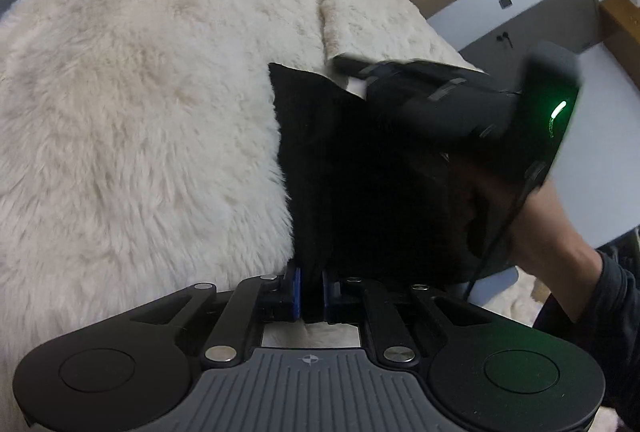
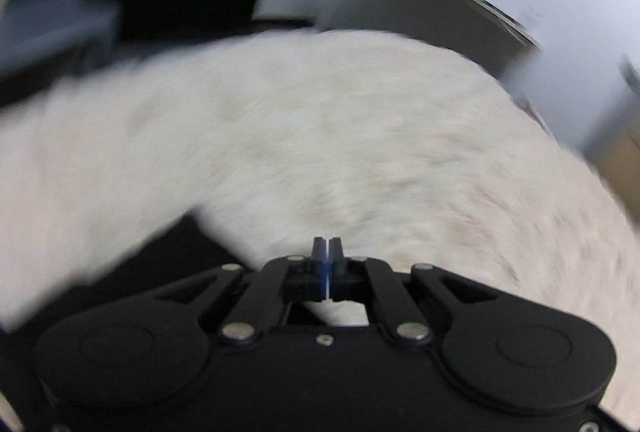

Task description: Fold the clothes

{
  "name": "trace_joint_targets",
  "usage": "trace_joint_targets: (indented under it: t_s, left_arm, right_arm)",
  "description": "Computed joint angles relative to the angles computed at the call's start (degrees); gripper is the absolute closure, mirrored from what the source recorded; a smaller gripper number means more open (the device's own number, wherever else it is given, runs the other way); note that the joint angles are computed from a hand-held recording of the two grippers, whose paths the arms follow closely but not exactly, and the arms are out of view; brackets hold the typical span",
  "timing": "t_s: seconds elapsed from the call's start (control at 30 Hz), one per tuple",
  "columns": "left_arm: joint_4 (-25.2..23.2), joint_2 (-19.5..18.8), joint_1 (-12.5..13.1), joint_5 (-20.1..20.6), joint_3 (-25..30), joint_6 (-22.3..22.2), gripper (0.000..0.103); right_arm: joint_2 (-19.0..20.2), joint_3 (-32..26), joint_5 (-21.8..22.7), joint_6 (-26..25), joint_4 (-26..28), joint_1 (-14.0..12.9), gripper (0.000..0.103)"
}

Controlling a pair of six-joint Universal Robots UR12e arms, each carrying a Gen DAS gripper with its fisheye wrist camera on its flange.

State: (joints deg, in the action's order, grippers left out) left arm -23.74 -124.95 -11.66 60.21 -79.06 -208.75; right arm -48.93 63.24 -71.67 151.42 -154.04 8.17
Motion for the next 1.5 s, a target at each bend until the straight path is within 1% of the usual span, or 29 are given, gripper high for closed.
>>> trace_joint_targets:
  t_s: [0.07,0.1,0.17,0.2,0.27,0.3,0.33,0.37,0.43,0.47,0.5,0.57,0.6,0.63,0.7,0.8,0.83,0.87,0.9,1.0,1.07,1.13,1.2,1.27,1.3,1.37,1.4,1.47,1.5]
  left_arm:
    - [-0.07,-0.07,-0.05,0.15,0.14,0.30,0.094]
    - [-0.09,-0.17,-0.03,0.02,0.28,0.17,0.094]
    - [0.05,-0.30,0.01,-0.19,0.41,-0.14,0.094]
    - [0.07,-0.34,-0.01,-0.16,0.46,-0.26,0.094]
    - [-0.35,-0.25,-0.07,0.09,0.43,-0.15,0.094]
    - [-0.80,0.00,-0.04,0.31,0.15,-0.19,0.094]
    - [-1.24,0.11,0.03,0.40,-0.03,-0.60,0.094]
    - [-0.95,0.58,0.20,0.13,-0.85,-0.75,0.094]
    - [-0.79,0.64,0.63,-0.92,-1.17,-1.52,0.094]
    - [-0.65,0.71,0.63,-0.93,-1.26,-1.42,0.094]
    - [-0.31,0.75,0.53,-0.68,-1.38,-1.20,0.094]
    - [0.02,0.69,0.42,-0.41,-1.33,-0.98,0.094]
    - [0.07,0.67,0.41,-0.40,-1.31,-0.92,0.094]
    - [0.11,0.65,0.41,-0.40,-1.29,-0.88,0.093]
    - [0.24,0.59,0.39,-0.36,-1.21,-0.85,0.093]
    - [0.15,0.62,0.22,0.26,-1.10,-0.45,0.093]
    - [0.12,0.65,0.19,0.41,-1.09,-0.39,0.092]
    - [0.19,0.69,0.17,0.61,-1.14,-0.42,0.092]
    - [0.39,0.81,0.12,1.16,-1.26,-0.62,0.092]
    - [1.25,1.12,0.27,1.24,-1.86,-1.49,0.090]
    - [1.98,1.45,0.19,1.64,-2.20,-1.17,0.089]
    - [4.49,1.93,0.11,2.87,-3.07,-1.52,0.087]
    - [7.46,2.42,0.15,4.17,-4.07,-2.51,0.077]
    - [12.03,2.96,0.25,6.10,-5.35,-4.48,0.047]
    - [15.85,3.39,0.04,8.89,-6.38,-5.94,0.043]
    - [19.92,3.53,-0.37,11.49,-7.09,-6.08,0.042]
    - [20.94,3.35,-0.68,12.13,-6.88,-5.02,0.041]
    - [22.96,2.93,-1.27,13.36,-6.42,-2.81,0.037]
    - [23.94,2.53,-1.62,13.89,-5.90,-1.63,0.036]
  right_arm:
    - [-2.78,3.35,8.17,-0.81,1.05,-1.40,0.095]
    - [-3.50,4.17,10.73,-2.62,2.19,-1.90,0.094]
    - [-5.63,7.28,16.01,-11.10,7.29,-2.37,0.094]
    - [-5.68,7.84,15.53,-14.61,8.68,-2.01,0.095]
    - [-5.53,9.20,10.00,-20.59,8.11,-0.46,0.098]
    - [-4.61,8.62,7.37,-20.18,6.19,0.03,0.098]
    - [-3.40,7.91,4.84,-17.41,2.71,0.48,0.099]
    - [-2.26,7.21,1.52,-13.37,-0.61,1.13,0.103]
    - [-1.05,5.84,-2.15,-5.12,-7.83,1.34,0.103]
    - [-0.41,4.60,-2.57,-1.29,-10.33,1.13,0.103]
    - [-0.83,4.54,-1.13,2.56,-10.61,0.59,0.102]
    - [-2.20,4.20,6.51,8.77,-7.64,-1.36,0.100]
    - [-2.75,4.34,8.69,9.10,-6.20,-1.86,0.099]
    - [-3.88,5.78,10.19,7.03,-5.12,-2.15,0.095]
    - [-5.70,7.39,13.40,-0.96,0.07,-2.83,0.093]
    - [-7.12,10.58,12.08,-14.07,5.26,-2.08,0.090]
    - [-6.65,10.71,10.11,-15.76,5.75,-1.25,0.087]
    - [-5.99,11.04,7.56,-15.08,3.87,-0.26,0.087]
    - [-5.24,11.38,5.10,-12.01,0.37,0.45,0.085]
    - [-3.19,8.01,1.12,4.65,-2.29,0.67,0.083]
    - [-3.90,8.24,0.84,10.18,-7.48,-0.17,0.082]
    - [-5.31,9.39,3.87,10.05,-9.55,-2.07,0.073]
    - [-6.57,10.51,6.27,9.28,-10.73,-3.67,0.064]
    - [-9.71,15.13,4.65,9.69,-14.32,-5.97,0.057]
    - [-10.46,16.37,3.78,10.99,-14.89,-6.93,0.056]
    - [-12.97,20.41,0.97,13.32,-15.28,-8.35,0.056]
    - [-13.33,21.17,0.85,13.15,-14.61,-8.87,0.057]
    - [-14.81,25.34,-0.59,12.31,-17.45,-9.77,0.059]
    - [-15.01,26.72,-0.47,12.25,-19.38,-9.99,0.064]
